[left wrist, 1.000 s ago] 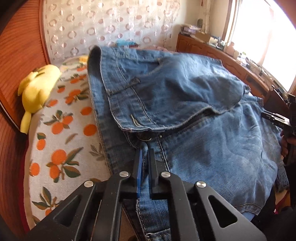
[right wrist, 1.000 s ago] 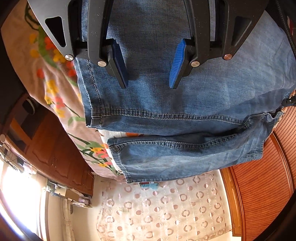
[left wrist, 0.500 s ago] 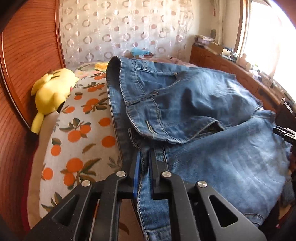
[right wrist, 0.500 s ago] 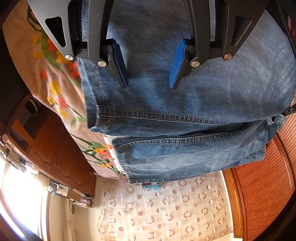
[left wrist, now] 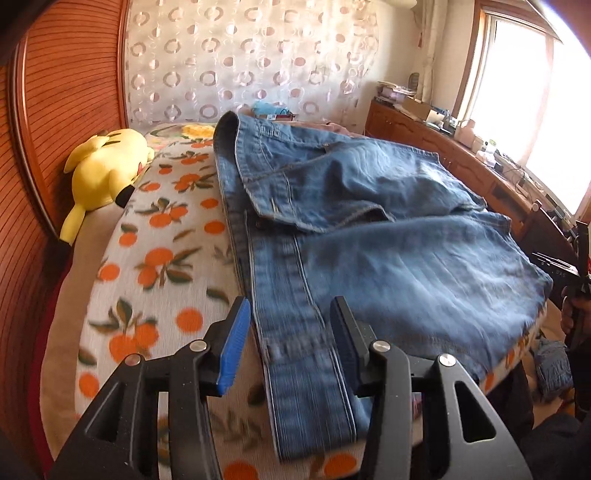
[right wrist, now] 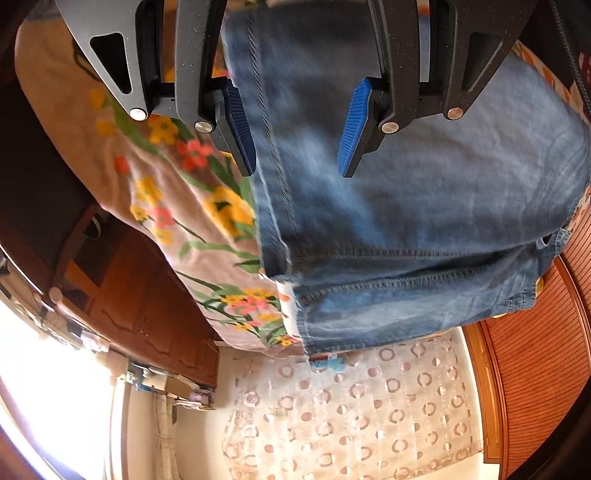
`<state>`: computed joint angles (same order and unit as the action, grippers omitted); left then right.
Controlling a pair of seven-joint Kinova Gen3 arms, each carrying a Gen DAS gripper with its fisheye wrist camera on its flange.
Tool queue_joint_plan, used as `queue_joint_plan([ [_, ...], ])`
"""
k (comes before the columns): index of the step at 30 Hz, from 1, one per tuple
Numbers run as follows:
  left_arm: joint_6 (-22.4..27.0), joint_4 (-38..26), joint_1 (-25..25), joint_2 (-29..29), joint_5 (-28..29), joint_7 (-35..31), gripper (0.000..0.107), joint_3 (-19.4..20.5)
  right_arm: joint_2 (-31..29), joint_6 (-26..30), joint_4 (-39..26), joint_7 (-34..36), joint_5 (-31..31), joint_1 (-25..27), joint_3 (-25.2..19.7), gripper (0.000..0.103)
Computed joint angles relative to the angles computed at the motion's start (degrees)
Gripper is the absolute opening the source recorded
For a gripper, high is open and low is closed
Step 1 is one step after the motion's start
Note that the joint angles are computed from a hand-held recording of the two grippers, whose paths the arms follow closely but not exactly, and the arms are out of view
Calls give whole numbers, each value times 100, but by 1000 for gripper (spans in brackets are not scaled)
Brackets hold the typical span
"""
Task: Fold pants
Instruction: 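Grasp the jeans waist edge with the left gripper while the right gripper grasps the leg hem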
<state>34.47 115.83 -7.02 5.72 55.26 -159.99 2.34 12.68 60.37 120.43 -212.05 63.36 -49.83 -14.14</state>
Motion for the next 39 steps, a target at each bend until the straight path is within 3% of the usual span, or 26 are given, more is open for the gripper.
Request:
queue_joint_plan([
  [11, 193, 260, -47, -188, -276, 59, 46, -148, -281, 467, -20, -50, -644, -197, -227, 48],
  [22, 574, 467, -61, -489, -311, -242, 46, -363, -642, 803, 115, -194, -832, -481, -616, 48],
  [34, 843, 598, -206, -440, -441, -481, 46, -526, -840, 397, 247, 160, -1007, -312, -652, 48],
  [39, 846, 645, -244, -338, -166, -793, 46, -458, -795, 163, 240, 128, -912, -196, -629, 48],
])
